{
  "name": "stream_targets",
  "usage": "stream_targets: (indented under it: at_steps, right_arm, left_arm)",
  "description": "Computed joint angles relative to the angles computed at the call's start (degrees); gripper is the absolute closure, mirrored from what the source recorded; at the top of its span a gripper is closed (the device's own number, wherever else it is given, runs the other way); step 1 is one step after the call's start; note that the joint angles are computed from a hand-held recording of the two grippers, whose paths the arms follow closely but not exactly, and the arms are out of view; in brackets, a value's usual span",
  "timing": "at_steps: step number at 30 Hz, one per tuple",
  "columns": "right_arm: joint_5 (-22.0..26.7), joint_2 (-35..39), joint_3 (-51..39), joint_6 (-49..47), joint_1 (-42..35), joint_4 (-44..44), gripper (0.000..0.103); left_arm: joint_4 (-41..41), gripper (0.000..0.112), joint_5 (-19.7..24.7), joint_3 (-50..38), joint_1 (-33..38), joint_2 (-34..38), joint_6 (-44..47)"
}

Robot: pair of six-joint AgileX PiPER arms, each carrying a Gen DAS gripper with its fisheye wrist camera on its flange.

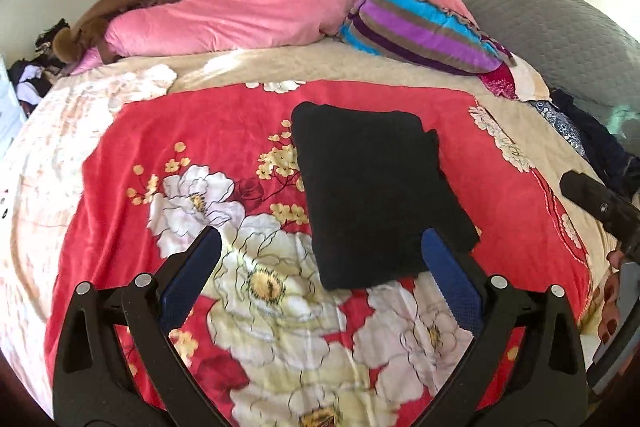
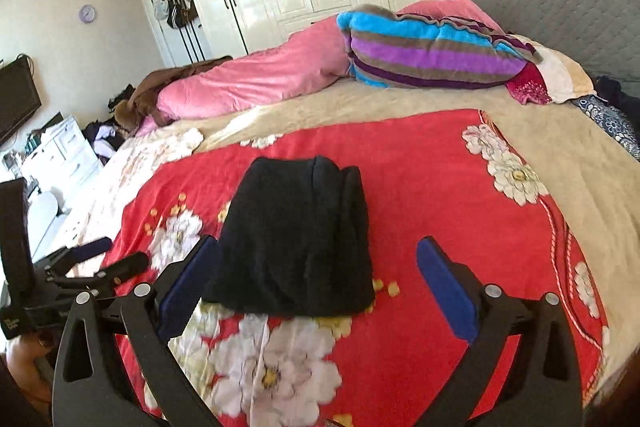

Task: Fold small clothes

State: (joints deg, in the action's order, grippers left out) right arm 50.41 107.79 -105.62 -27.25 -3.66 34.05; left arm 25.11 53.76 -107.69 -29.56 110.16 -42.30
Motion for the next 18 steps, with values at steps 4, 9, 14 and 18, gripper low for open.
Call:
stream_targets:
  at_steps: [4,9,14,18]
  right_arm:
    - [-2.03,-4.13,6.69,-0.85,1.00,-2.37,0.004]
    - [-3.76,-8.90,14.99,-1.50,1.98,-3.22,0.004]
    - [-4.02,-12.08,20.14,0.34,2.87,-5.14,0.004]
    - [-4.33,-13.35,22.23,2.35,3.21,-6.86,0.004]
  left_arm:
    - [1.68,0.018,-1.84,6.83,-1.61,-4.44,-3.62]
    - [2.77,0.018,-2.76,13.11,-2.91,-8.22,-6.63]
    - [1.81,0.018,-3.84,18.41,-3.64,-11.53,-8.52]
    - [1.24,0.018,-3.32,20.70,-4.20,-12.92,-10.02]
